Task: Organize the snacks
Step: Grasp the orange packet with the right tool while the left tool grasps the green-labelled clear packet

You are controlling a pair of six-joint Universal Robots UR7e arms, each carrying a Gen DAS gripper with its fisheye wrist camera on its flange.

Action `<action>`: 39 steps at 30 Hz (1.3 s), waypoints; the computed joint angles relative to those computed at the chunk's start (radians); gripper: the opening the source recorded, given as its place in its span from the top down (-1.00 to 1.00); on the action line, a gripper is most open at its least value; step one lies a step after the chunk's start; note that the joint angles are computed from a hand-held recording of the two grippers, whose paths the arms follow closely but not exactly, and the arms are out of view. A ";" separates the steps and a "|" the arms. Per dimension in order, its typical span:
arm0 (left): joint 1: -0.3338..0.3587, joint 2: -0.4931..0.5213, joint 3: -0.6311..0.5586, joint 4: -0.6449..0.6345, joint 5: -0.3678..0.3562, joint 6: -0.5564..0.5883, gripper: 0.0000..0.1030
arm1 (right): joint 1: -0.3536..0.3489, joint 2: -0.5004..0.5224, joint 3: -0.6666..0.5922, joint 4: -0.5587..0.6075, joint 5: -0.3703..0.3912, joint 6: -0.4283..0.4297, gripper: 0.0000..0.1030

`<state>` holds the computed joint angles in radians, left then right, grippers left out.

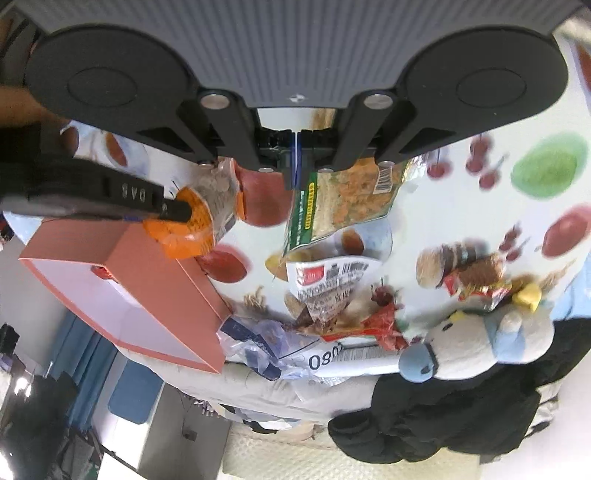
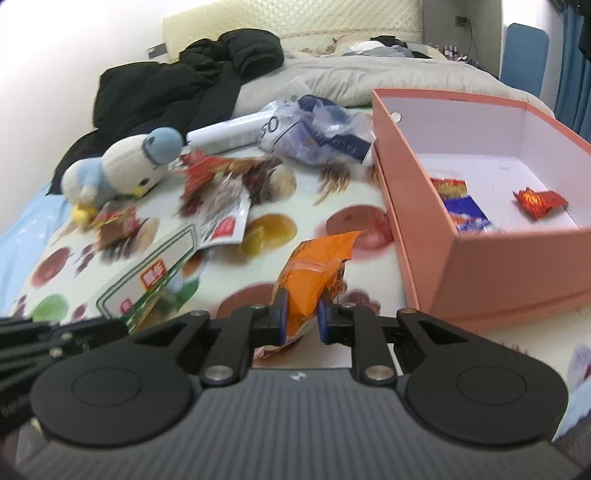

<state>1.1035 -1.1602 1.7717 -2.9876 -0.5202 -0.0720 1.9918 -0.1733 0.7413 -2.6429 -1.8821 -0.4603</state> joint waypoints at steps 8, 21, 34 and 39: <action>-0.039 -0.025 0.089 0.033 0.020 -0.115 0.99 | -0.017 -0.137 0.218 -0.042 0.033 -0.018 0.63; -0.018 -0.028 0.078 0.114 -0.083 -0.208 0.49 | -0.034 -0.164 0.252 -0.042 -0.050 0.036 0.41; -0.010 -0.030 0.088 -0.046 0.023 -0.072 -0.67 | -0.021 -0.133 0.246 -0.198 -0.126 -0.083 -0.50; 0.036 0.022 0.026 -0.062 0.100 0.017 -0.77 | -0.018 -0.099 0.209 -0.186 -0.120 -0.159 -0.50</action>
<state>1.1391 -1.1380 1.7974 -3.0494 -0.4205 -0.0554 1.9738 -0.2726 0.9500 -2.8284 -2.0021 -0.6198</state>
